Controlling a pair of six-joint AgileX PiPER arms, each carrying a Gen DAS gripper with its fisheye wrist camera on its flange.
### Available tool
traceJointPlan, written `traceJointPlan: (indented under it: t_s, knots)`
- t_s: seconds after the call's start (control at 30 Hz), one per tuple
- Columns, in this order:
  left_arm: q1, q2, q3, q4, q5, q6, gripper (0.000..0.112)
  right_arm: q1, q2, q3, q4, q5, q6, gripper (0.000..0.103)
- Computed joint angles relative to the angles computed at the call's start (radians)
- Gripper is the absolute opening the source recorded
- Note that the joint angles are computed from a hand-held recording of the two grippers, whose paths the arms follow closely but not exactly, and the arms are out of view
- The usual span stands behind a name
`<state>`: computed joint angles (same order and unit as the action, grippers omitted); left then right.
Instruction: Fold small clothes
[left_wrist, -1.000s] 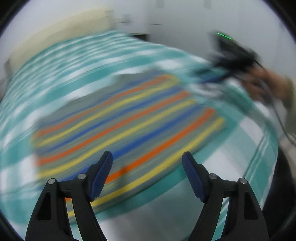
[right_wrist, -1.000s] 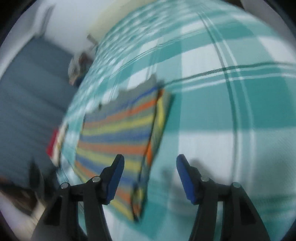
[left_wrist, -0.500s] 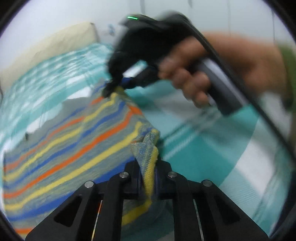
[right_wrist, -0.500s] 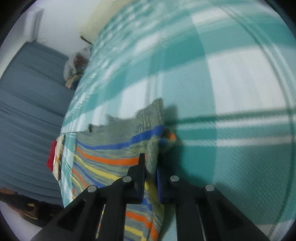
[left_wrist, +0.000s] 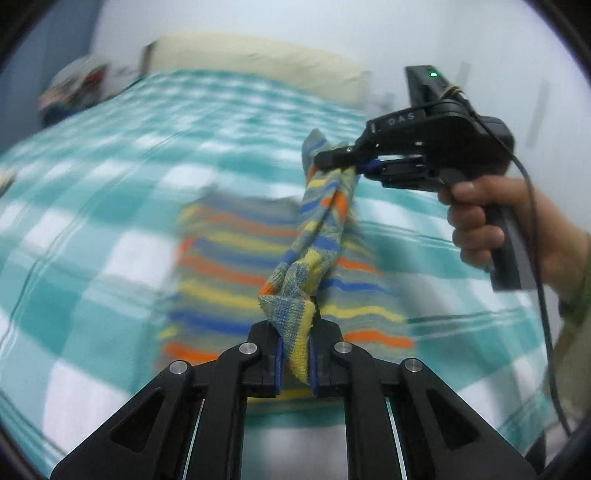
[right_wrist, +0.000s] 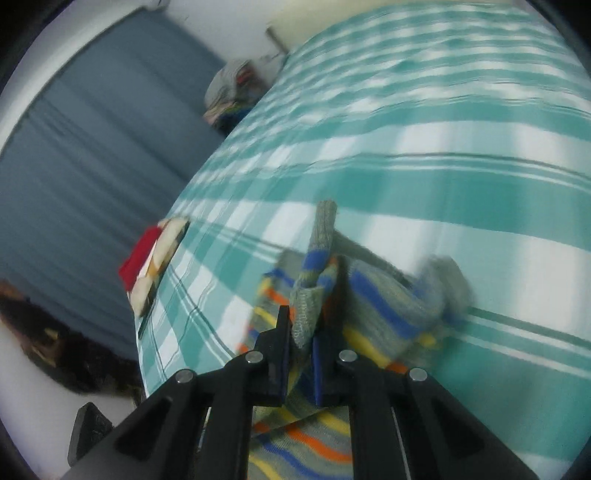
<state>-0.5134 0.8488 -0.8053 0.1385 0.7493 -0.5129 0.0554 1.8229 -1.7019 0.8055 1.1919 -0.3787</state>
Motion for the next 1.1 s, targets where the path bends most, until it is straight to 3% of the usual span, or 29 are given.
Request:
traceJointPlan:
  t_s: [0.13, 0.2, 0.27, 0.33, 0.4, 0.47, 0.53, 0.57, 0.63, 0.73, 0.77, 0.87, 0.97, 1.03, 1.1]
  knots:
    - [0.198, 0.037, 0.052, -0.143, -0.015, 0.166, 0.014, 0.156, 0.074, -0.015, -0.05, -0.143, 0.053, 0.01]
    - [0.226, 0.071, 0.066, -0.145, -0.014, 0.167, 0.041, 0.187, 0.094, 0.009, 0.01, -0.211, 0.036, 0.017]
    - [0.321, 0.048, 0.08, -0.232, 0.002, 0.275, 0.057, 0.174, 0.066, 0.073, 0.098, -0.265, 0.009, 0.045]
    - [0.417, 0.006, 0.084, -0.36, 0.021, 0.437, 0.068, 0.133, -0.003, 0.161, 0.194, -0.286, -0.062, 0.046]
    - [0.469, 0.004, 0.081, -0.456, 0.024, 0.57, 0.074, 0.102, -0.069, 0.209, 0.17, -0.263, -0.082, 0.046]
    - [0.504, 0.017, 0.08, -0.503, 0.04, 0.662, 0.074, 0.077, -0.161, 0.265, 0.099, -0.195, -0.148, 0.046]
    - [0.477, 0.086, 0.072, -0.436, 0.029, 0.629, 0.05, 0.064, -0.27, 0.375, 0.042, -0.146, -0.234, 0.046]
    - [0.484, 0.127, 0.065, -0.432, 0.061, 0.638, 0.031, 0.058, -0.321, 0.451, 0.021, -0.123, -0.276, 0.046]
    - [0.54, 0.15, 0.062, -0.501, 0.116, 0.721, 0.03, 0.089, -0.393, 0.614, -0.095, -0.109, -0.303, 0.046]
    - [0.556, 0.148, -0.017, -0.45, 0.197, 0.751, 0.041, 0.107, -0.495, 0.743, -0.178, -0.145, -0.348, 0.044]
    - [0.576, 0.141, -0.053, -0.455, 0.204, 0.784, 0.042, 0.087, -0.504, 0.729, -0.17, -0.123, -0.349, 0.044]
    - [0.585, 0.186, -0.183, -0.527, 0.199, 0.902, 0.06, 0.009, -0.459, 0.576, -0.13, -0.082, -0.305, 0.043]
    - [0.556, 0.336, -0.293, -0.71, 0.229, 1.06, 0.061, 0.014, -0.324, 0.383, -0.165, -0.126, -0.22, 0.043]
    - [0.484, 0.481, -0.346, -0.663, 0.16, 0.99, 0.06, 0.024, -0.216, 0.292, -0.188, -0.15, -0.136, 0.044]
    - [0.432, 0.572, -0.355, -0.543, 0.084, 0.836, 0.052, 0.037, -0.09, 0.232, -0.208, -0.151, -0.04, 0.043]
